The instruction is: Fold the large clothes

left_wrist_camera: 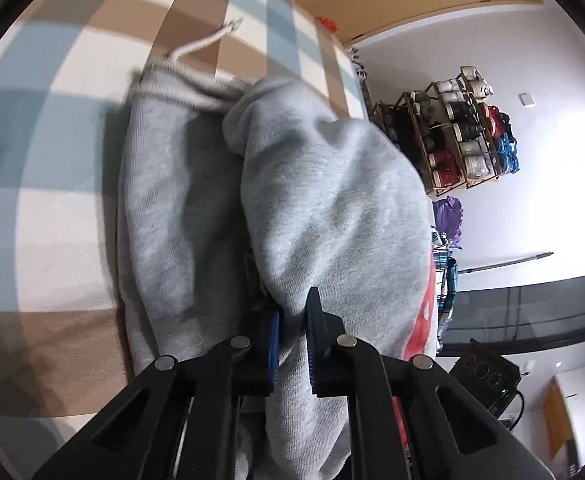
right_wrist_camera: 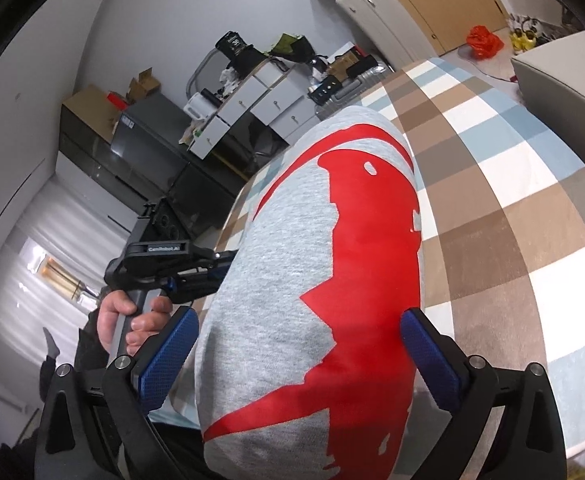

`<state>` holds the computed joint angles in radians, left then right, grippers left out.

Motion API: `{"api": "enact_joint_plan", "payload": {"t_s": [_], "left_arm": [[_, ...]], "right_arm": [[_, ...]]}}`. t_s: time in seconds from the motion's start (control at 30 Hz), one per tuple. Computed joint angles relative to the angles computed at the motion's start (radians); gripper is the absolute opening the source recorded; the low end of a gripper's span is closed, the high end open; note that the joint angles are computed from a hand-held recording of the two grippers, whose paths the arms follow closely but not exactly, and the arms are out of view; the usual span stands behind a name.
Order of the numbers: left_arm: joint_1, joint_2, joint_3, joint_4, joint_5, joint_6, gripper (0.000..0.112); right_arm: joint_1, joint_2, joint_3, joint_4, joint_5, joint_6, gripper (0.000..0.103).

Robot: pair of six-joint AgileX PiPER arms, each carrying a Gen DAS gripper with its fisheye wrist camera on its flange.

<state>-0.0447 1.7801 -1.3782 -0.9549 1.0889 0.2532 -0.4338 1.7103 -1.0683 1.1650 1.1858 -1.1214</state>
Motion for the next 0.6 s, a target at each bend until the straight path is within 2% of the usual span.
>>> {"api": "enact_joint_plan", "payload": {"t_s": [0.17, 0.23, 0.33, 0.43, 0.6], "left_arm": [[-0.004, -0.055, -0.028, 0.046, -0.004, -0.041, 0.005], [-0.015, -0.067, -0.056, 0.079, -0.004, -0.058, 0.005], [-0.010, -0.083, -0.092, 0.108, 0.029, -0.065, 0.005], [-0.005, -0.091, -0.097, 0.133, 0.033, -0.062, 0.005], [0.052, -0.075, 0.008, 0.075, -0.003, 0.019, 0.005]], "right_arm": [[-0.002, -0.003, 0.002, 0.005, 0.002, 0.008, 0.103], [0.019, -0.028, 0.015, -0.012, -0.035, 0.003, 0.103], [0.074, -0.095, 0.057, -0.051, -0.132, -0.024, 0.103], [0.161, -0.182, 0.115, -0.115, -0.273, -0.035, 0.103], [0.378, -0.306, 0.193, -0.356, -0.547, 0.111, 0.103]]}}
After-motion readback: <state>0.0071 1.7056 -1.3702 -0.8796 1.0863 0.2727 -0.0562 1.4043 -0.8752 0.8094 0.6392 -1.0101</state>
